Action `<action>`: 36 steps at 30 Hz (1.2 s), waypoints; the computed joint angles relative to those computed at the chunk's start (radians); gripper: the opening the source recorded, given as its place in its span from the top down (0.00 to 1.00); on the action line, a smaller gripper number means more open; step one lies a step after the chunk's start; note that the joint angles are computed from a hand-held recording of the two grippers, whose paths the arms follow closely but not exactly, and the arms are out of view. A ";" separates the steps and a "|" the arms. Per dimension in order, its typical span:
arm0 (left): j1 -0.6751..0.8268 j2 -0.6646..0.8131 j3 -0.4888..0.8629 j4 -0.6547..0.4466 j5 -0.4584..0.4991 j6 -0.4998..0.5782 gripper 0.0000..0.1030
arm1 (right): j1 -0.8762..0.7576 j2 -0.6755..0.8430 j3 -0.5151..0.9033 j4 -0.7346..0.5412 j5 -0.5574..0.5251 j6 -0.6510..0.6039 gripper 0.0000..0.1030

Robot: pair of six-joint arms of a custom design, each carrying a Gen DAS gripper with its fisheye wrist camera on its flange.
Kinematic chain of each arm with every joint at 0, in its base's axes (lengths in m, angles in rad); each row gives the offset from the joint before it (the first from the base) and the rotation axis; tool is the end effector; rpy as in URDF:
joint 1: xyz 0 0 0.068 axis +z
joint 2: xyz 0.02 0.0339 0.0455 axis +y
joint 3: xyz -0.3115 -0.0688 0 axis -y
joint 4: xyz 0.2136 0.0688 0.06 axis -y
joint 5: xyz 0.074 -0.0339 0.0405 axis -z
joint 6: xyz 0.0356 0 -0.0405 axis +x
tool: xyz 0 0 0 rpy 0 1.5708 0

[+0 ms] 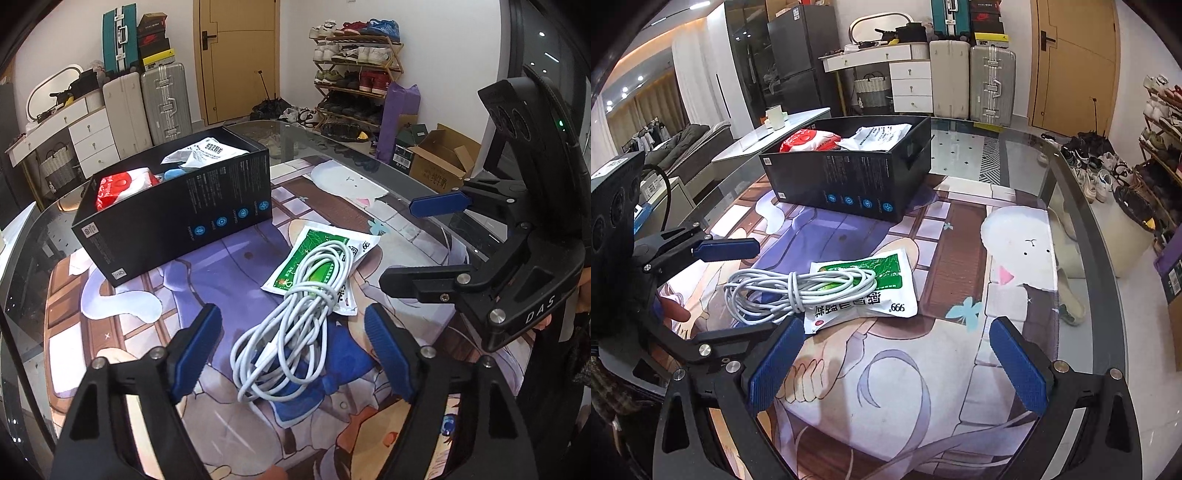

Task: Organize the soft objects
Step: 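Move both tools toward the white cable and green sachet on the cloth, then close the left tool on the white cable while the right tool grasps the green sachet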

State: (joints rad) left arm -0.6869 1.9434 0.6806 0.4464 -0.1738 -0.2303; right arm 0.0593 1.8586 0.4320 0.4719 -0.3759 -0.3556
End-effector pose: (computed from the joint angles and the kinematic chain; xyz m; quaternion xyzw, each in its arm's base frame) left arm 0.2591 -0.2045 0.1388 0.1785 0.9094 -0.0901 0.3647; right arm 0.2592 0.0285 0.1220 -0.2483 0.9044 0.1321 0.3209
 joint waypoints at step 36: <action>0.086 -0.019 -0.071 -0.001 0.018 -0.085 0.78 | 0.214 0.159 0.108 0.008 0.172 0.048 0.02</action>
